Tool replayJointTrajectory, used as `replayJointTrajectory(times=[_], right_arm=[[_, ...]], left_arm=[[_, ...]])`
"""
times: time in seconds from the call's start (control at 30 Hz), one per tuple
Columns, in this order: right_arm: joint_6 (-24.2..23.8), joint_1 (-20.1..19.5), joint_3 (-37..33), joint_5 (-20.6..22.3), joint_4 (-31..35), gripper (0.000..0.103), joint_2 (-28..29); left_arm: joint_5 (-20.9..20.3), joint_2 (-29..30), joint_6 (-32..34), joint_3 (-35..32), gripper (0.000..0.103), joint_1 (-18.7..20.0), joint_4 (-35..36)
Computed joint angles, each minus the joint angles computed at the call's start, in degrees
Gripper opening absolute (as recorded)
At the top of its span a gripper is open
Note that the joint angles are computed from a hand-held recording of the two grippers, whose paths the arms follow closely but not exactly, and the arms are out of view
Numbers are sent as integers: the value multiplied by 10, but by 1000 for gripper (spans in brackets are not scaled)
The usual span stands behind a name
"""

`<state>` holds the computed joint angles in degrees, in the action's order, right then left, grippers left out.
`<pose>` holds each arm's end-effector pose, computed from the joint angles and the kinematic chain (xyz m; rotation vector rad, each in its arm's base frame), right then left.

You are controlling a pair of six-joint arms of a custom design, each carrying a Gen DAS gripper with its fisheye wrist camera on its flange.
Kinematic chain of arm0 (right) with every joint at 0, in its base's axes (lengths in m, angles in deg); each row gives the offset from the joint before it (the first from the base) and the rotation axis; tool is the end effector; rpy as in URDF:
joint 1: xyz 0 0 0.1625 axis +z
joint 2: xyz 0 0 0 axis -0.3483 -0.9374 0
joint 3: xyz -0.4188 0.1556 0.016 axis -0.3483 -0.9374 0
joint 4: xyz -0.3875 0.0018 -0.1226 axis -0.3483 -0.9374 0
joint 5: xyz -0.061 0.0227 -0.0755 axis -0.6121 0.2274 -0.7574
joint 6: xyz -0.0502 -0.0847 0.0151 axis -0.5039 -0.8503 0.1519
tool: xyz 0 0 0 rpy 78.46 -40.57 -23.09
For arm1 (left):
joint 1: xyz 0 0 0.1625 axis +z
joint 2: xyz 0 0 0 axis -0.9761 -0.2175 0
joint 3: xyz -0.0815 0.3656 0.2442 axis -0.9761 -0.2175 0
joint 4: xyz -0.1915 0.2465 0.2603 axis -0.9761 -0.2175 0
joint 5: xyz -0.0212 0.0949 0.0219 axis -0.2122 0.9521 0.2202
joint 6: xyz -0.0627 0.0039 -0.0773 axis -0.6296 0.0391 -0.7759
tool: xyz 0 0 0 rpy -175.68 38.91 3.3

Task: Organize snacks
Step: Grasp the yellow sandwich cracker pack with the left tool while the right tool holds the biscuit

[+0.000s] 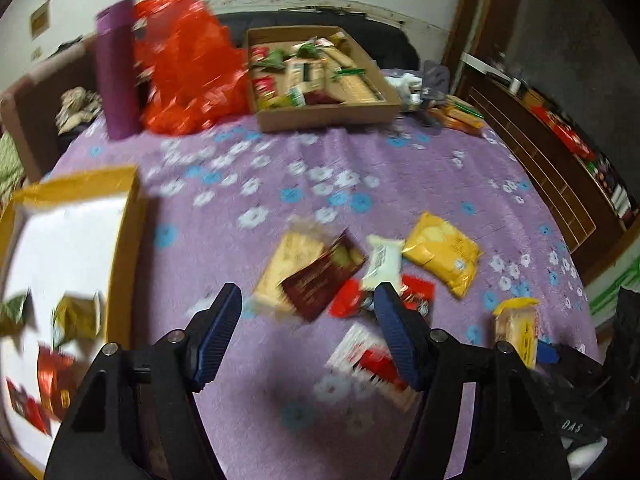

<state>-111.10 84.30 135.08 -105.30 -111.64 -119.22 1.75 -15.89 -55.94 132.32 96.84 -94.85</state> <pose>0.0177 -0.2595 0.3311 0.0694 -2.5685 0.9559 -0.3946 -0.3469 0.0395 0.7256 2.4573 -0.6388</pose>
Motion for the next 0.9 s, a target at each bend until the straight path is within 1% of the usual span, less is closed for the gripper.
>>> replayJointTrajectory(times=[0.07,0.13,0.2,0.23,0.27,0.33,0.4,0.43,0.47,0.5,0.53,0.63,0.7,0.77,0.83,0.9], right_arm=[[-5,-21,-2,24,25,72,-20],[-6,-32,-5,31,37,72,-33],[-11,-46,-7,42,55,72,-52],[-17,-59,-9,53,71,72,-67],[-24,-74,-11,66,91,72,-84],[-40,-108,-17,94,133,72,-120],[-57,-143,-23,123,170,72,-151],[-69,-167,-27,143,195,72,-171],[-76,-180,-30,154,210,72,-183],[-87,-199,-33,170,227,72,-197],[-95,-213,-35,181,238,72,-206],[-114,-248,-41,210,271,72,-225],[-125,-268,-44,229,292,72,-232],[-134,-281,-46,239,305,72,-237],[-149,-299,-47,255,326,72,-248],[-154,-304,-48,260,330,72,-249]], left_arm=[[-28,20,33,-23,67,-3,-16],[-59,47,50,-55,67,0,-10],[-86,79,56,-90,67,6,0],[-94,95,56,-107,67,9,7],[-95,111,55,-125,67,12,19],[-78,145,48,-166,68,14,58],[-83,170,48,-198,68,20,87],[-86,180,47,-210,68,21,100],[-82,191,45,-223,72,21,115],[-69,200,47,-229,77,17,119],[-57,206,51,-235,79,12,127],[-37,219,50,-249,83,6,148],[-25,222,49,-253,83,5,161],[-27,225,48,-260,84,11,188],[-29,219,44,-249,85,16,165],[-42,215,40,-243,85,24,152]])
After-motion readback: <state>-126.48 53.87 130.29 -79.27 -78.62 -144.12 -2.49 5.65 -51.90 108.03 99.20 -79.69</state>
